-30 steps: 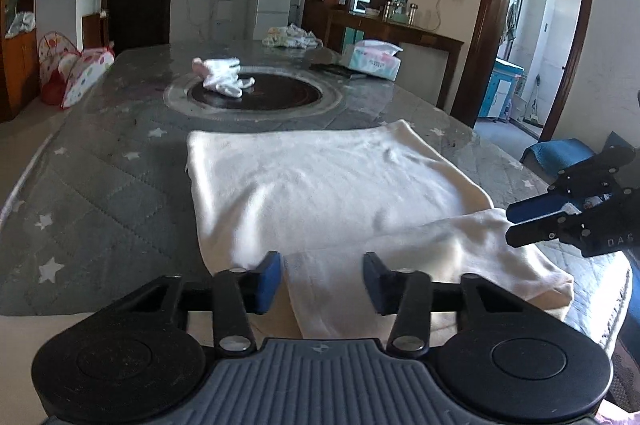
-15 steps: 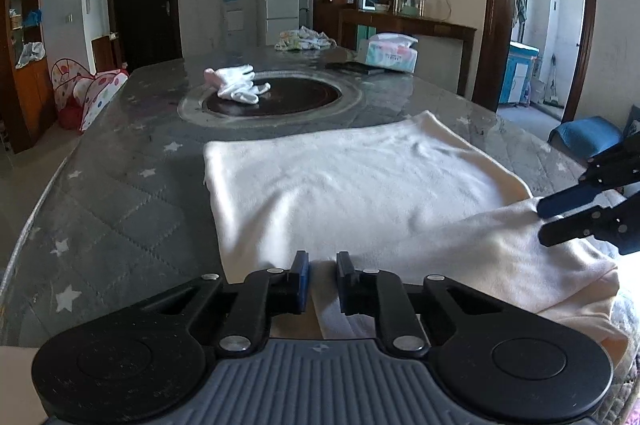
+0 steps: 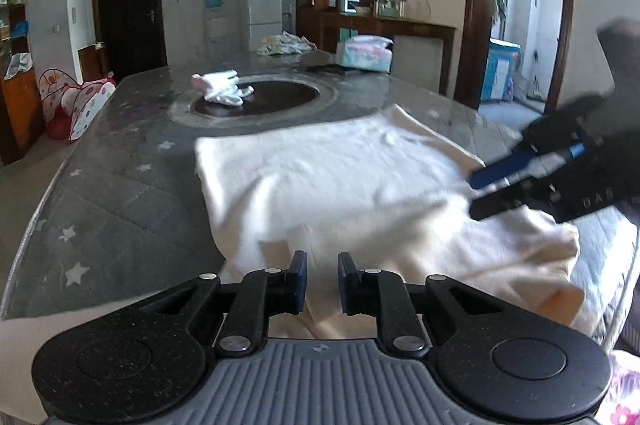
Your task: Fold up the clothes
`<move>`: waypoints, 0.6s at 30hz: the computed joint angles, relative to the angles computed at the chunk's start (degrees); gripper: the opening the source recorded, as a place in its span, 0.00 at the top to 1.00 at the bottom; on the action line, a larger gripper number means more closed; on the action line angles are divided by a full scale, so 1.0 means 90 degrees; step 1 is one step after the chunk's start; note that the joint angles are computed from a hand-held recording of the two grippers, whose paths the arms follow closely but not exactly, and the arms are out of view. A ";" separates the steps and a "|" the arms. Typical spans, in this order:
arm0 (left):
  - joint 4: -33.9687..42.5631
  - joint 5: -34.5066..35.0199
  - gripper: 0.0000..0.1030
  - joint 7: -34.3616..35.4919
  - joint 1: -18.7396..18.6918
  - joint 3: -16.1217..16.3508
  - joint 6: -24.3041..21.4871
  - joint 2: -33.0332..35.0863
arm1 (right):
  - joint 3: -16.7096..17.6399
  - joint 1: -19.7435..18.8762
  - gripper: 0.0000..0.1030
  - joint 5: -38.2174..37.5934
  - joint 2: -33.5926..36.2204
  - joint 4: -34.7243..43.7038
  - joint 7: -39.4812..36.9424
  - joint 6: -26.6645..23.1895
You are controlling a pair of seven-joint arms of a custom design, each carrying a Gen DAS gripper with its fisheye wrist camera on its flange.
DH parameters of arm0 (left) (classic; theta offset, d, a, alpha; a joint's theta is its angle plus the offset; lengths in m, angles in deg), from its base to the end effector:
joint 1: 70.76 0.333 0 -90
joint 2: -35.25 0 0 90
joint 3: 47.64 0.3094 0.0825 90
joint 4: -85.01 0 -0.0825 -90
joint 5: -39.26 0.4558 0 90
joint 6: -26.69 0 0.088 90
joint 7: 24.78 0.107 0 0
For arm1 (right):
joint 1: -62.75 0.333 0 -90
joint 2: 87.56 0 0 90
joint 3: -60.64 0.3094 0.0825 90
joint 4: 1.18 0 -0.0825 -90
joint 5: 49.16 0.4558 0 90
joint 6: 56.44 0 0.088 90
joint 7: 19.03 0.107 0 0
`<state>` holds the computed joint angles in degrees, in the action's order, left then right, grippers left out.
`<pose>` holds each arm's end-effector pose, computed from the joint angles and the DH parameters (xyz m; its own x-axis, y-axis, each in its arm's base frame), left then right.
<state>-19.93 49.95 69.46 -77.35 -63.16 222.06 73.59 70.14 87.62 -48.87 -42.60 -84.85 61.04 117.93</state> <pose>0.6822 -0.2743 0.2292 -0.4971 -0.8676 -0.0088 -0.5053 0.2977 -0.8100 0.6971 0.4377 0.2680 0.6199 -0.7847 0.0046 -0.5379 -0.4292 -0.7255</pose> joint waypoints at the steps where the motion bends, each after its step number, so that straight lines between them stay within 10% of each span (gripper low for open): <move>1: -0.0055 -0.0045 0.82 0.0019 -0.0097 0.0096 0.0026 -0.0037 | 0.0095 -0.0033 0.69 -0.0019 0.0093 0.0132 -0.0101 -0.0055; 9: -0.0335 -0.0878 0.75 0.0048 -0.0760 0.0864 0.0291 -0.0272 | 0.0566 -0.0060 0.69 0.0163 0.0800 0.1124 -0.0822 -0.0494; 18: -0.0632 -0.0162 0.67 -0.0347 0.0173 -0.0017 0.0552 -0.0372 | 0.0535 0.0046 0.70 0.0453 0.0549 0.0793 -0.1293 -0.0682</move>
